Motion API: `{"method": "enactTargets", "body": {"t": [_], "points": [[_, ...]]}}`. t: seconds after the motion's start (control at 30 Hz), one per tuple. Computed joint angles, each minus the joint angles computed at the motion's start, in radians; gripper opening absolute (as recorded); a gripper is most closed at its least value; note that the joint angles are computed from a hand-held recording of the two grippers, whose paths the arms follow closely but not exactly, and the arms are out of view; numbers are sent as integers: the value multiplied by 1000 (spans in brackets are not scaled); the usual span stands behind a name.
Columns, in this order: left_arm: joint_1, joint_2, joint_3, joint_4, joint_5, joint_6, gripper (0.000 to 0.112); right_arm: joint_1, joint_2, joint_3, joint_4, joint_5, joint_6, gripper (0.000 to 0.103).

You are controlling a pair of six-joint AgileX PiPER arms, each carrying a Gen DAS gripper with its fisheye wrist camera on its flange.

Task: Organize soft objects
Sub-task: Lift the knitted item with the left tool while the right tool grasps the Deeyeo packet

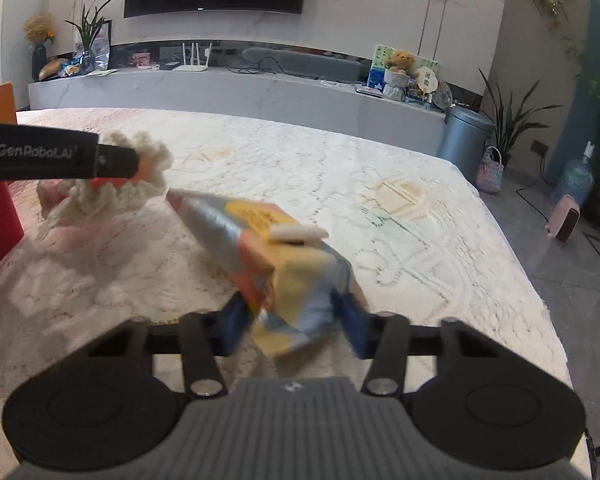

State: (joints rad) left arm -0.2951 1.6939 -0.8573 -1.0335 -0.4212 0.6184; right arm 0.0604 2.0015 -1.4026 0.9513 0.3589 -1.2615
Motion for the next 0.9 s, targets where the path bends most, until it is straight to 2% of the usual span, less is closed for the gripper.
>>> {"method": "enactTargets", "body": {"t": [0.07, 0.13, 0.17, 0.27, 0.33, 0.37, 0.4, 0.43, 0.47, 0.5, 0.63, 0.7, 0.77, 0.83, 0.9], "points": [[-2, 1, 0, -7, -4, 9, 61, -8, -2, 1, 5, 10, -21, 39], [-4, 0, 1, -11, -6, 14, 61, -10, -7, -21, -101, 50, 50, 36], [-5, 1, -3, -18, -6, 21, 61, -17, -16, -38, -176, 110, 82, 36], [-7, 5, -9, -33, -6, 44, 61, -64, -54, -112, -340, 400, 88, 36], [-7, 4, -7, -24, -8, 39, 61, -92, -69, -158, -405, 562, 106, 43], [-6, 3, -5, -14, -9, 30, 61, -108, -81, -160, -409, 610, 90, 48], [-6, 2, -3, -6, -9, 24, 61, -125, -87, -165, -406, 650, 71, 68], [-6, 0, 0, 2, -10, 19, 60, -138, -101, -150, -401, 651, 47, 92], [-5, -2, 5, 19, -12, 8, 58, -145, -128, -111, -384, 618, 11, 100], [-4, -4, 7, 31, -14, 2, 58, -155, -144, -84, -353, 601, -34, 100], [1, -11, 17, 61, -9, -18, 57, -166, -111, -96, -191, 665, -170, 100], [2, -11, 17, 63, -6, -16, 55, -129, -95, -93, -177, 631, -188, 100], [2, -4, 6, 38, 2, 15, 45, -101, -79, -92, -158, 600, -223, 100], [10, 13, -25, -57, 48, 109, 44, -81, -59, -106, -166, 589, -207, 100], [27, 26, -38, -47, 108, 120, 48, -65, -25, -159, -219, 616, -108, 100]]}}
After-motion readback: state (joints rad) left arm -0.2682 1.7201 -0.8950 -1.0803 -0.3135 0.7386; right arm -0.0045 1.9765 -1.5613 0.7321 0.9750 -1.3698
